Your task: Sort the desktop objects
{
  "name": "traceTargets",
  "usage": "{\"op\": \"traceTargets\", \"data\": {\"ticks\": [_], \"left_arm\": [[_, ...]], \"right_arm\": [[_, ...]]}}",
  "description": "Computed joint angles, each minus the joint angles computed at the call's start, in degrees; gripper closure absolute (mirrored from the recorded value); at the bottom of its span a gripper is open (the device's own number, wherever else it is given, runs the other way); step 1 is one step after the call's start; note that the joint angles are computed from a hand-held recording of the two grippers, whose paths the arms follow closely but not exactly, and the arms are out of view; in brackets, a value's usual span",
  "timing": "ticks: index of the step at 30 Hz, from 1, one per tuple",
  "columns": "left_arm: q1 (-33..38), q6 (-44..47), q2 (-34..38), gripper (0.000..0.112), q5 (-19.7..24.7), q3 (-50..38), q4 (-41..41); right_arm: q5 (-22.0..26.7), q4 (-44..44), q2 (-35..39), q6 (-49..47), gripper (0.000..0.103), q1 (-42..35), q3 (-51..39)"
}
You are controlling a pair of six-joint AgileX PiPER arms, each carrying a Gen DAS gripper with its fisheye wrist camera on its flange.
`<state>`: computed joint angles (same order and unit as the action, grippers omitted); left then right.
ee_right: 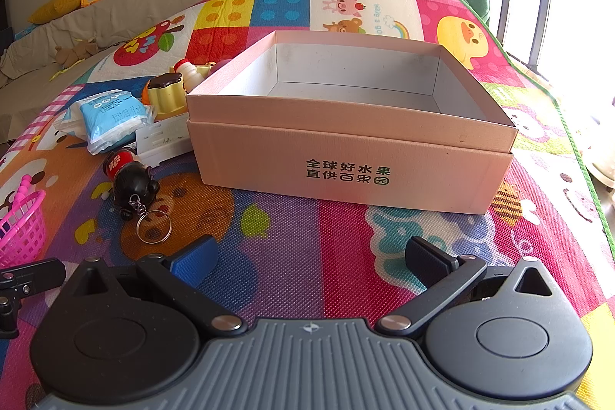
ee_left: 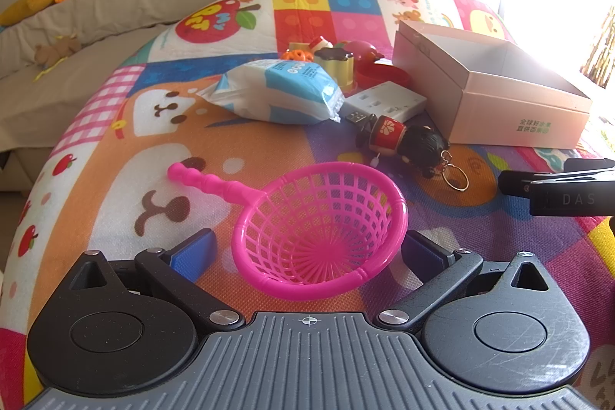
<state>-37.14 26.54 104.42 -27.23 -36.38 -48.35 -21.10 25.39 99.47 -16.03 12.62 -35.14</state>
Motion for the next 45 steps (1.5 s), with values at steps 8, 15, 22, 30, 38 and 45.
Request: {"op": "traceTargets", "data": {"ticks": [8,15,22,30,38,45], "left_arm": [[0.0,0.0,0.0,0.009,0.0,0.0,0.0],[0.0,0.0,0.0,0.009,0.0,0.0,0.0],[0.0,0.0,0.0,0.009,0.0,0.0,0.0],[0.0,0.0,0.0,0.009,0.0,0.0,-0.1],[0.0,0.0,0.0,0.009,0.0,0.0,-0.1],[-0.3,1.9,0.0,0.009,0.5,-0.5,-2.1]], "right_arm": [[0.0,0.1,0.1,-0.1,0.000,0.0,-0.1],[0.0,0.2,0.1,-0.2,0.000,0.1,-0.1],[0.0,0.1,0.0,-0.1,0.000,0.0,-0.1],[0.1,0.0,-0.1,0.0,0.000,-0.1,0.0],[0.3,-0.2,-0.4,0.1,0.000,-0.2,0.2],[1.6,-5.0,-1.5,4.7,0.000,-1.5,0.6]]}}
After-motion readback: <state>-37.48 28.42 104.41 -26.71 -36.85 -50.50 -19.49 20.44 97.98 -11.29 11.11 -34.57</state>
